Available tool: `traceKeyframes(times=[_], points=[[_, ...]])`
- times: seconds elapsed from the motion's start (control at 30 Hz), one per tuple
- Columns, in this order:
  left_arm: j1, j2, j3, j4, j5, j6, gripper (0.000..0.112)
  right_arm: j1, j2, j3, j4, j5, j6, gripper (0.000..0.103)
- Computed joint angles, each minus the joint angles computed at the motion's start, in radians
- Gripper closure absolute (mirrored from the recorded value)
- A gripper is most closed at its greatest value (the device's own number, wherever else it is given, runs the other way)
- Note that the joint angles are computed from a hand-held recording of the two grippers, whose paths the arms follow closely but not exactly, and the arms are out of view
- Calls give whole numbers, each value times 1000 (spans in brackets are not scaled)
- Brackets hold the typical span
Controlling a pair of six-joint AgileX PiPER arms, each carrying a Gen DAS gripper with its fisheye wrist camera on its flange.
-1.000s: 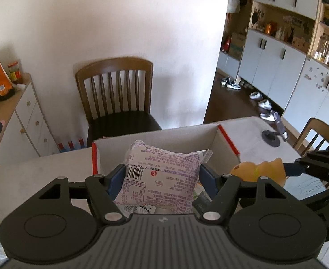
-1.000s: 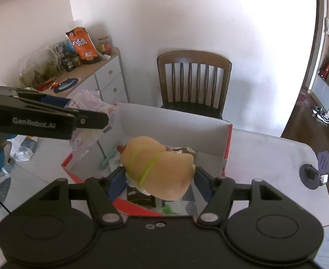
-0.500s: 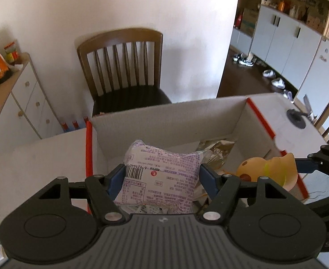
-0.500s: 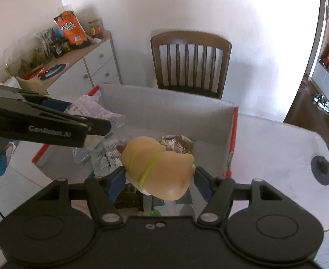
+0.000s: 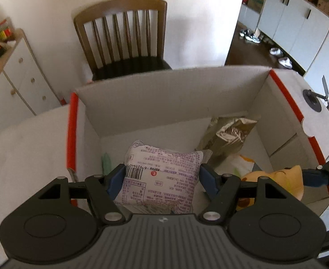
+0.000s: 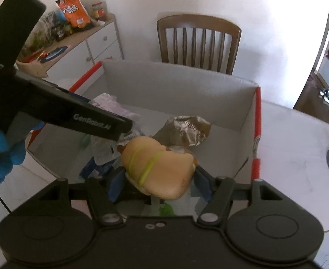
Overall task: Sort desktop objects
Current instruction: 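Carry the white bag and yellow toy over the red box, then open the left gripper dropping the white bag while the right releases the yellow toy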
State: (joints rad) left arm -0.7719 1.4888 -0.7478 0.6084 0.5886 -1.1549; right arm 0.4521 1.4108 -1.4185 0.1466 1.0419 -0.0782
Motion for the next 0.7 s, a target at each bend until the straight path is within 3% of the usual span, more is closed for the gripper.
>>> traceKeyframes(times=[0.27,0.7], points=[[25,60,-10,-58,-35,48,41,32,22,-1,-38,9,71,37],[40,16,15,-73,-66,24,39,53,15,2,-20,10,94,30]])
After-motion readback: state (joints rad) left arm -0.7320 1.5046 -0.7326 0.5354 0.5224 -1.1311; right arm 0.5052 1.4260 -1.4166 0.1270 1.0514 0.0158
